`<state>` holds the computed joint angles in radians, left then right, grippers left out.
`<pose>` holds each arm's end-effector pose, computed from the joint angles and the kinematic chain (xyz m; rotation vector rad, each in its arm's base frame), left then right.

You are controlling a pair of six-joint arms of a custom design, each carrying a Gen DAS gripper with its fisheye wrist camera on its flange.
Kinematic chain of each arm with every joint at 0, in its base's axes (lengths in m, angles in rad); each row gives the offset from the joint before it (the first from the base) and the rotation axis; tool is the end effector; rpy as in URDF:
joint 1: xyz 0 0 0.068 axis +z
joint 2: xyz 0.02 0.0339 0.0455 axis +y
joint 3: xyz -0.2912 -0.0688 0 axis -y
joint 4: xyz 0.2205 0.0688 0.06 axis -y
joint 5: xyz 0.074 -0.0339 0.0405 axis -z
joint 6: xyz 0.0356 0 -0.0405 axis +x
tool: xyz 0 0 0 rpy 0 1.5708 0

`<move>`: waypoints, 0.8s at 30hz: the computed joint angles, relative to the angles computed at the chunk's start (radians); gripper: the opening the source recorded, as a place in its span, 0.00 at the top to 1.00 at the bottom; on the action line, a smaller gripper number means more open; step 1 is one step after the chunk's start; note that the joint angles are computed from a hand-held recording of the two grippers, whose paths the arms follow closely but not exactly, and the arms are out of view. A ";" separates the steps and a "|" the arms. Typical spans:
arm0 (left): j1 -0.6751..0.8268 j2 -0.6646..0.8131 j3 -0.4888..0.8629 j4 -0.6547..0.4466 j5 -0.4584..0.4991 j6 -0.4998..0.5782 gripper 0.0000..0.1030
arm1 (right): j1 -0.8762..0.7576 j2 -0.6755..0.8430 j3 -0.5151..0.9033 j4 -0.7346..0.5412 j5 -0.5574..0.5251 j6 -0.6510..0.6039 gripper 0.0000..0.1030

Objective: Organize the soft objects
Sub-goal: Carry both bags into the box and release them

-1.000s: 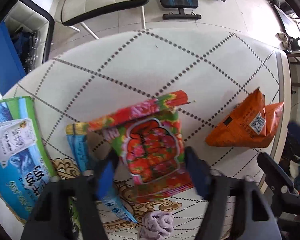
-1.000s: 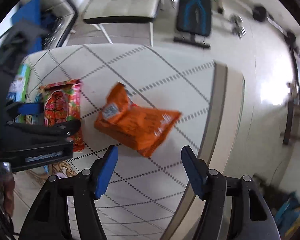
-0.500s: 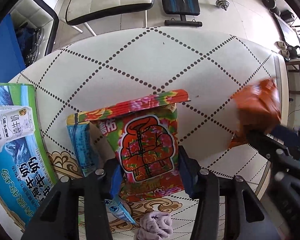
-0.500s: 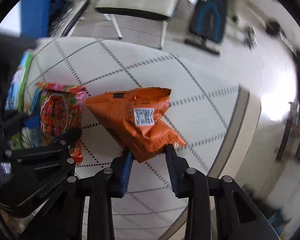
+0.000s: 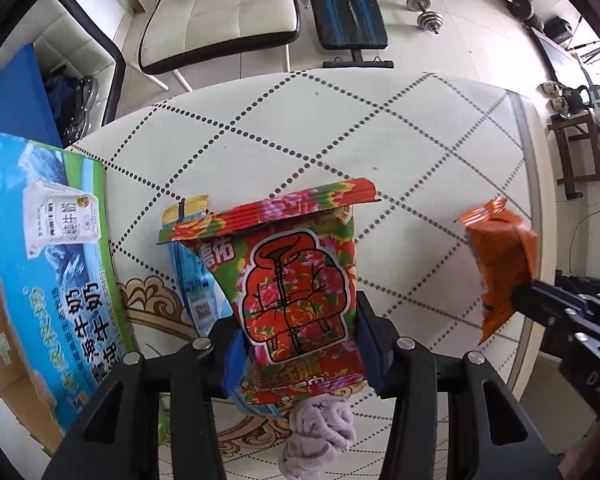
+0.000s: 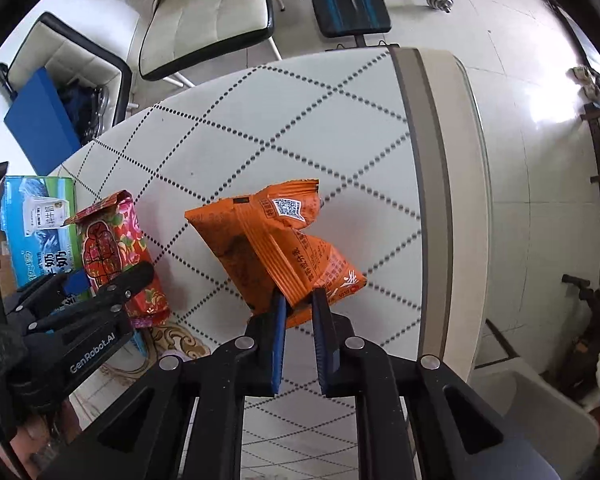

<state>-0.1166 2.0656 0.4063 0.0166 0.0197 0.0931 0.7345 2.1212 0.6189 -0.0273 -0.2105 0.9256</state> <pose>0.1893 -0.0229 0.0355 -0.3201 -3.0526 0.0289 0.1818 0.1742 0.0371 -0.2800 -2.9898 -0.2597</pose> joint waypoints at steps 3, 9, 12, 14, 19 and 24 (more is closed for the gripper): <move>-0.008 -0.126 -0.046 -0.041 0.010 0.020 0.57 | 0.052 -0.070 -0.055 0.019 0.026 0.083 0.87; 0.120 -0.525 -0.015 -0.380 0.076 0.160 0.57 | 0.211 -0.317 -0.014 -0.176 0.079 0.216 0.87; 0.272 -0.683 0.079 -0.599 0.120 0.302 0.57 | 0.270 -0.410 0.091 -0.338 0.110 0.242 0.87; 0.422 -0.749 0.164 -0.740 0.153 0.447 0.57 | 0.302 -0.391 0.222 -0.429 0.135 0.251 0.87; 0.801 -0.714 0.379 -0.925 0.191 0.793 0.57 | 0.436 -0.316 0.544 -0.632 0.189 0.327 0.87; 1.082 -0.524 0.587 -0.933 0.178 1.019 0.57 | 0.525 -0.073 0.930 -0.745 0.183 0.381 0.87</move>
